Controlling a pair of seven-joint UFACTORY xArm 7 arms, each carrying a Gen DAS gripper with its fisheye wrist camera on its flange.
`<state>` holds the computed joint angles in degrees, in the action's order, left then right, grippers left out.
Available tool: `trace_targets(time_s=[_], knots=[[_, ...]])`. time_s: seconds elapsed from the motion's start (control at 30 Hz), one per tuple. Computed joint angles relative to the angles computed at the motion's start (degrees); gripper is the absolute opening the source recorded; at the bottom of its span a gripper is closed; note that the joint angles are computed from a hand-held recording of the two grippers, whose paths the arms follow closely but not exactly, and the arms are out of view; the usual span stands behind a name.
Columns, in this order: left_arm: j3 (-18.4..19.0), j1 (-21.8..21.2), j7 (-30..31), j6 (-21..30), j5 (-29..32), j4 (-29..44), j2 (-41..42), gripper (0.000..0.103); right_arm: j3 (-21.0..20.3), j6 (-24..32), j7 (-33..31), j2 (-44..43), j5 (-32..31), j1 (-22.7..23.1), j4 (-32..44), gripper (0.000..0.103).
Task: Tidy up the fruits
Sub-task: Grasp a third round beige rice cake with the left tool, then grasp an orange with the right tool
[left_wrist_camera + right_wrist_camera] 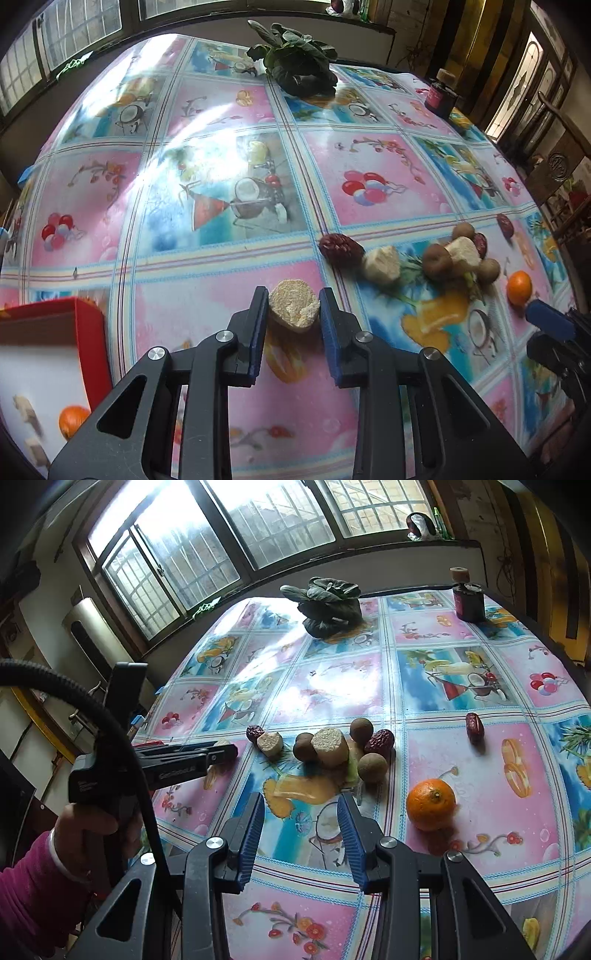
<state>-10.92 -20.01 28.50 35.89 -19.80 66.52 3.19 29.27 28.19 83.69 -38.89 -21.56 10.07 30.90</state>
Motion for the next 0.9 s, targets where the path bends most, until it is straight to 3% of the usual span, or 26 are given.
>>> trace_targets(time_s=[0.33,0.43,0.8,0.87,0.9], knots=[[0.7,-1.7,2.1,-1.5,-2.9,-7.3,-7.9,0.027,-0.7,12.5,-1.2,-7.2,2.5,4.2,-2.4,0.040],[1.0,-2.3,2.3,-0.9,-3.5,-7.9,-8.7,0.027,-0.9,15.3,-1.0,-9.1,2.7,4.3,-3.2,0.046],[1.2,-3.1,1.1,-1.4,-3.3,-8.9,-9.6,0.027,-4.5,14.5,-5.9,-2.8,1.3,2.5,-3.1,0.048],[1.2,-3.1,0.6,-1.8,-2.6,-9.3,-9.8,0.027,-3.5,16.3,-6.6,-1.6,-0.1,2.1,-1.8,0.032],[1.2,-3.1,0.4,-1.8,-2.5,-9.4,-9.9,0.027,-3.5,16.5,-6.7,-1.5,-0.2,2.4,-1.5,0.032]])
